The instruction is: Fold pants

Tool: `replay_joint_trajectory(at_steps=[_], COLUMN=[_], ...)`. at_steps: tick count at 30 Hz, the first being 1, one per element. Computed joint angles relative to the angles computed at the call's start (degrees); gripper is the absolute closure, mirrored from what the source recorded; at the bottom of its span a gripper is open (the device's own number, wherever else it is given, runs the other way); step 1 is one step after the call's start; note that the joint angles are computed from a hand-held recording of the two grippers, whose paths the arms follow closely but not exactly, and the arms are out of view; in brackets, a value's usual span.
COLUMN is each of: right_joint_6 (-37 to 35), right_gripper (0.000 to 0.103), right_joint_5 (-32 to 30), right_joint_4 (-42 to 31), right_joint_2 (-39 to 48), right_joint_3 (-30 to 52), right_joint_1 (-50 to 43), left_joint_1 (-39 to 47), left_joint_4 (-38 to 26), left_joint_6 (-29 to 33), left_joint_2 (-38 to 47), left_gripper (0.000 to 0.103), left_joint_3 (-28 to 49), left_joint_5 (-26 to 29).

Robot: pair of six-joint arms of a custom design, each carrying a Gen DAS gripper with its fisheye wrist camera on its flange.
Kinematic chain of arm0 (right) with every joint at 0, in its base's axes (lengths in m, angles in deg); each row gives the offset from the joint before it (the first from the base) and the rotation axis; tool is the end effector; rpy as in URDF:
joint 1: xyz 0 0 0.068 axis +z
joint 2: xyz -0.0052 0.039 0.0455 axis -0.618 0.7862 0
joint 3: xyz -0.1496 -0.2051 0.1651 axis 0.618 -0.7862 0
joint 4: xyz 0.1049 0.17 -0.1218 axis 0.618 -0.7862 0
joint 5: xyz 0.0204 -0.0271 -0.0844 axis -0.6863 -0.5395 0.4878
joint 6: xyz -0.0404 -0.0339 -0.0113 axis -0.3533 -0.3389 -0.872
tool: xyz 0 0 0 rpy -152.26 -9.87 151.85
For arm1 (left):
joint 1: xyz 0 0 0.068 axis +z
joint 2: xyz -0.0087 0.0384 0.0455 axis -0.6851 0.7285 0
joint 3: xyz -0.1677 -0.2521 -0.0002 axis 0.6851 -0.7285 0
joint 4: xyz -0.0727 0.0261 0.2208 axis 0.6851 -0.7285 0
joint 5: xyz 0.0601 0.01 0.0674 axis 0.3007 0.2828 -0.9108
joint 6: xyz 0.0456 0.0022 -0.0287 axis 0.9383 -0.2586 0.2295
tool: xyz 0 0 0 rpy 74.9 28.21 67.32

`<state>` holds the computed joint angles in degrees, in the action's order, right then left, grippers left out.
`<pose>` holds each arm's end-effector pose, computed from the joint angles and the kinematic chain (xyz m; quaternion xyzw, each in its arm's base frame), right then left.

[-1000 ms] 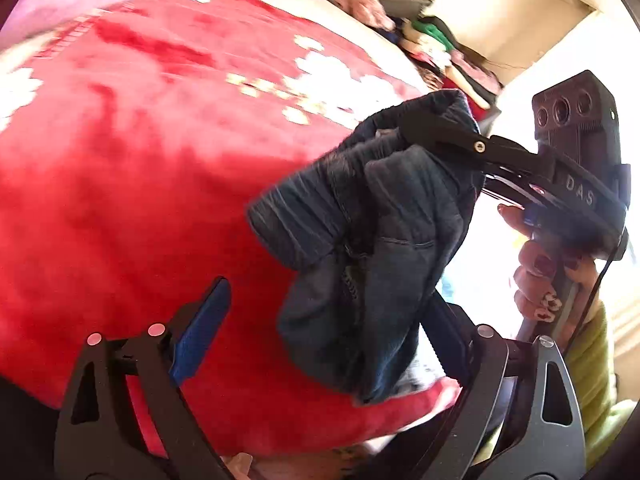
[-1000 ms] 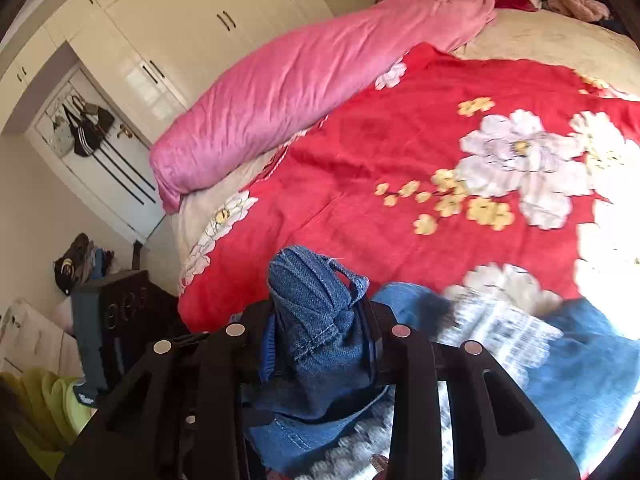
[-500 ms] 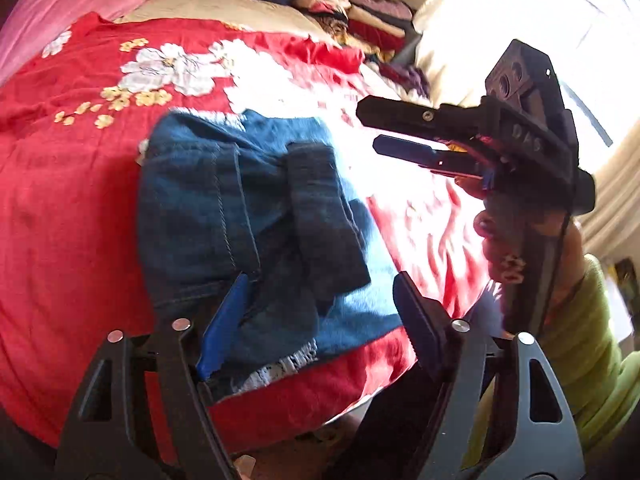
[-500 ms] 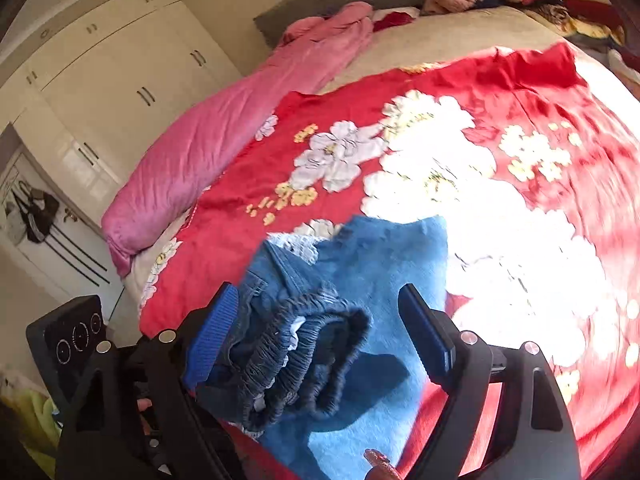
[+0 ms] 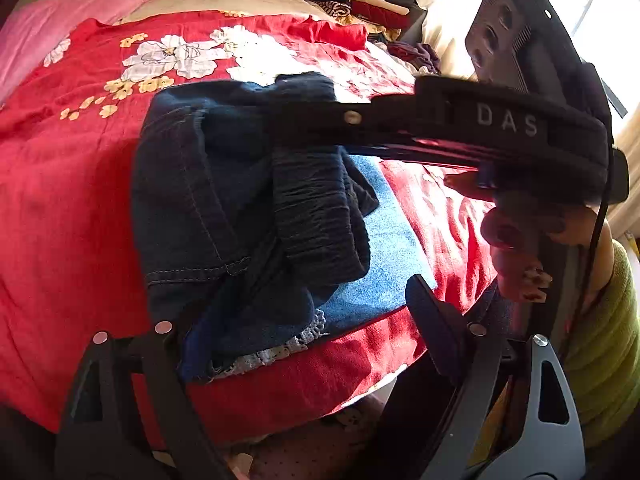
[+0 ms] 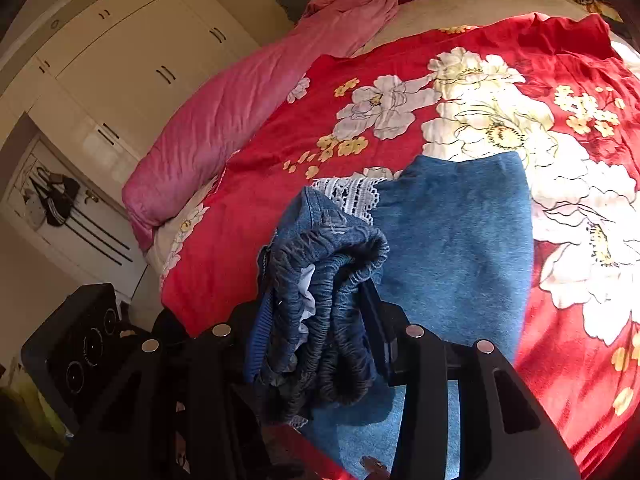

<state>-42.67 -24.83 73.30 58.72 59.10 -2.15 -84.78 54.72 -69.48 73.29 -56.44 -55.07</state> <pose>0.2328 0.1858 0.2112 -0.1834 0.8927 0.3350 0.2392 0.1468 -0.1309 0.1970 0.1047 0.9357 -0.2027 0.2693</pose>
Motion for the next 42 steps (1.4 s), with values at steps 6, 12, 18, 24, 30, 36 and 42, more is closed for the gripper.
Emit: replay_joint_trajectory(at_steps=[6, 12, 18, 24, 30, 36, 42], right_joint_6=[1.10, -2.69, -9.14, -16.11, -16.20, -12.54, -8.12], right_gripper=[0.040, 0.027, 0.028, 0.078, 0.097, 0.085, 0.039], right_joint_5=[2.49, 8.77, 11.54, 15.29, 24.76, 24.26, 22.34], right_joint_4=[-1.19, -2.13, -10.32, -23.70, -20.89, -19.05, -13.98], right_joint_2=[1.24, -5.85, 3.75, 18.86, 20.58, 21.42, 11.66], right_joint_3=[-2.99, -1.65, 12.84, 29.16, 29.55, 28.43, 20.66], right_joint_1=[-2.93, -1.31, 1.79, 5.32, 8.86, 7.37, 5.17], left_joint_1=[-0.68, 0.51, 2.63, -1.00, 0.34, -0.06, 0.74], left_joint_4=[-0.67, -8.01, -7.86, -7.79, -6.99, -7.50, -7.42], left_joint_6=[1.20, 0.24, 0.59, -0.16, 0.09, -0.52, -0.40], left_joint_2=[1.10, -7.51, -2.28, 0.30, -0.90, -2.12, -2.36], left_gripper=[0.024, 0.048, 0.075, 0.075, 0.074, 0.073, 0.071], left_joint_3=[0.83, 1.46, 1.06, 0.69, -0.52, -0.66, -0.58], left_joint_5=[0.37, -7.59, -10.25, -13.13, -11.32, -10.88, -9.98])
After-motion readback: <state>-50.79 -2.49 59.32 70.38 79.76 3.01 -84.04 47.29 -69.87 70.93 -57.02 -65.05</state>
